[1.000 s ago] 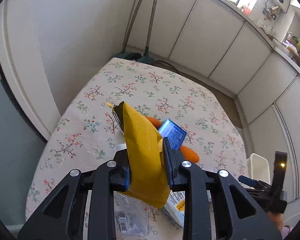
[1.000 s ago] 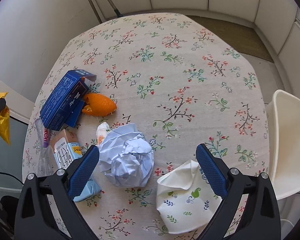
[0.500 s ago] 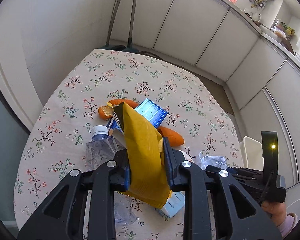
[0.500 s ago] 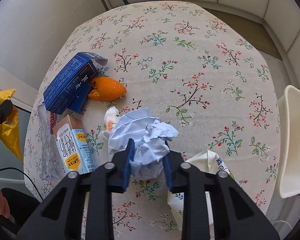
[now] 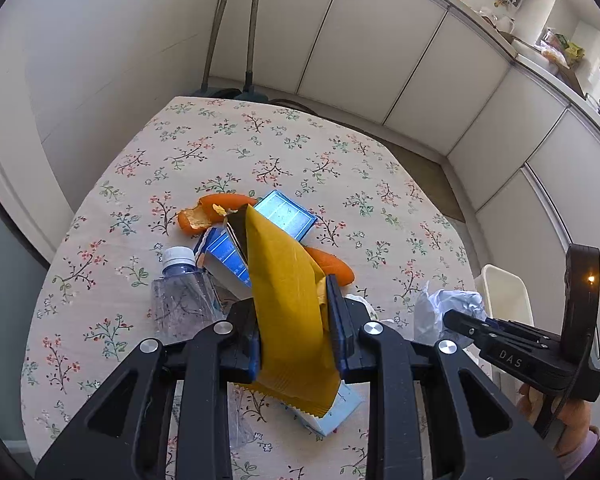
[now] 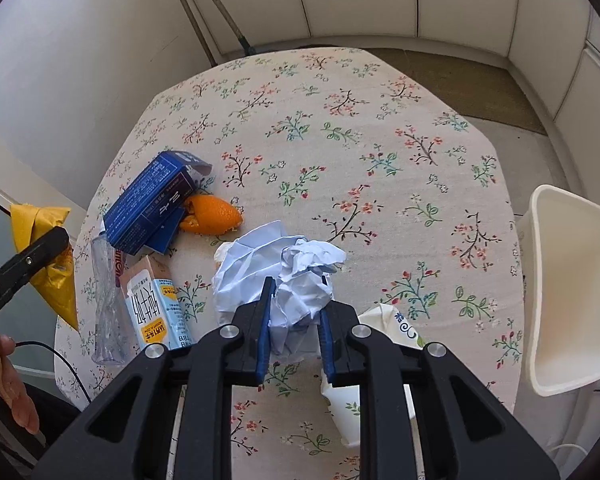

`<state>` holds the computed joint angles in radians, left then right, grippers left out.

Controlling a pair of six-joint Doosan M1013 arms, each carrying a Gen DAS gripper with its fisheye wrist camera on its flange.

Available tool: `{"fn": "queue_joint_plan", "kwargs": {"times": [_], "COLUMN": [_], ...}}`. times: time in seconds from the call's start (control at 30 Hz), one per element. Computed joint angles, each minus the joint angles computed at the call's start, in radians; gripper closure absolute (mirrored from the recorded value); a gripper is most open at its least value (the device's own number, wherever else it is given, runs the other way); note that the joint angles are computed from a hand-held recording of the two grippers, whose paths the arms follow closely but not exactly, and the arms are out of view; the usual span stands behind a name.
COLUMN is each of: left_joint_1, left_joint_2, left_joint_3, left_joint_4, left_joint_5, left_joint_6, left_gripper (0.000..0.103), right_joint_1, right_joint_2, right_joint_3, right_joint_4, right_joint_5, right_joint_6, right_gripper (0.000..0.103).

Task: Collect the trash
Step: 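Carry the paper ball to the white bin and open the right gripper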

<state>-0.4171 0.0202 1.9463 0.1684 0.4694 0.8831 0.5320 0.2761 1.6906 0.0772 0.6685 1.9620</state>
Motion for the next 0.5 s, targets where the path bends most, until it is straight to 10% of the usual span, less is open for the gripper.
{"fn": "queue_joint_plan", "kwargs": {"times": [0.5], "left_joint_1": [-0.066], "left_joint_2": [0.007], "left_joint_3": [-0.01], "left_joint_4": [0.083], "left_joint_5": [-0.028], "left_joint_6": [-0.09], "left_gripper": [0.077], "right_joint_1": [-0.063], "right_joint_2": [-0.12], "right_joint_3": [0.101], "right_joint_4": [-0.176], "right_joint_5": [-0.139], "right_joint_6": [0.232], "right_gripper": [0.083]}}
